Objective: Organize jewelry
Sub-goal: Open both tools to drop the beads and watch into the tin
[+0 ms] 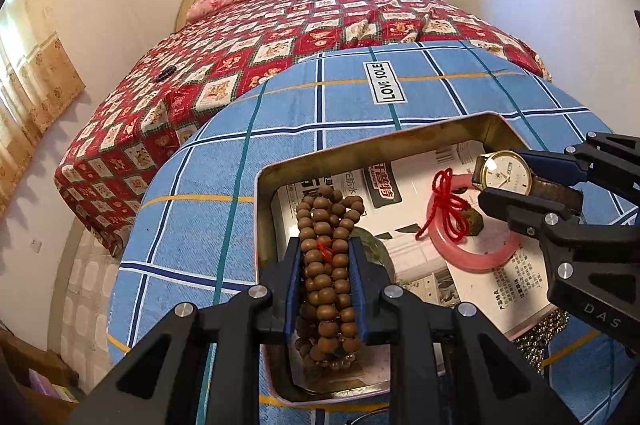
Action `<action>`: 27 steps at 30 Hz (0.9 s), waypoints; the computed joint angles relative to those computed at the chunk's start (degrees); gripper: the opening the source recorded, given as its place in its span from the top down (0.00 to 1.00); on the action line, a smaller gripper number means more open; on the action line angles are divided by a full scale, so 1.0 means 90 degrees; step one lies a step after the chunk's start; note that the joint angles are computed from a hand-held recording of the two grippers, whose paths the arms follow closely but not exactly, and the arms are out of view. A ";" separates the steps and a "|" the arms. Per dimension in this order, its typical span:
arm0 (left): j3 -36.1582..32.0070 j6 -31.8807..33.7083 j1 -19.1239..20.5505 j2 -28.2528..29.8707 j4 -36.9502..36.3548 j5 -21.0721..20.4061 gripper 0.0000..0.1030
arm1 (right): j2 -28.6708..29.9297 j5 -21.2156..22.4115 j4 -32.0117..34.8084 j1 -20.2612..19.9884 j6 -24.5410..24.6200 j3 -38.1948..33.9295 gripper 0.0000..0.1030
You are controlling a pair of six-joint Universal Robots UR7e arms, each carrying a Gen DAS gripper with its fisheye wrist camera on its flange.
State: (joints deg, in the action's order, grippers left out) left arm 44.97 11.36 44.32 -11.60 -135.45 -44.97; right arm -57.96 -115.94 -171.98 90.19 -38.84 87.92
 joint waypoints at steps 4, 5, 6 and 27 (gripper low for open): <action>-0.0021 -0.0034 0.0020 0.0010 0.0037 0.0013 0.78 | 0.0006 -0.0008 -0.0009 0.0001 -0.0009 0.0008 0.65; -0.0020 -0.0035 0.0022 0.0013 0.0037 0.0015 0.78 | 0.0007 -0.0007 -0.0003 -0.0002 -0.0003 0.0008 0.65; -0.0006 -0.0039 0.0021 0.0008 0.0033 0.0019 0.78 | 0.0011 -0.0009 0.0000 -0.0002 0.0000 0.0007 0.65; 0.1392 0.0435 -0.0243 -0.0679 -0.1800 0.0647 0.28 | -0.0358 0.0014 -0.0476 -0.0060 0.0151 0.0479 0.48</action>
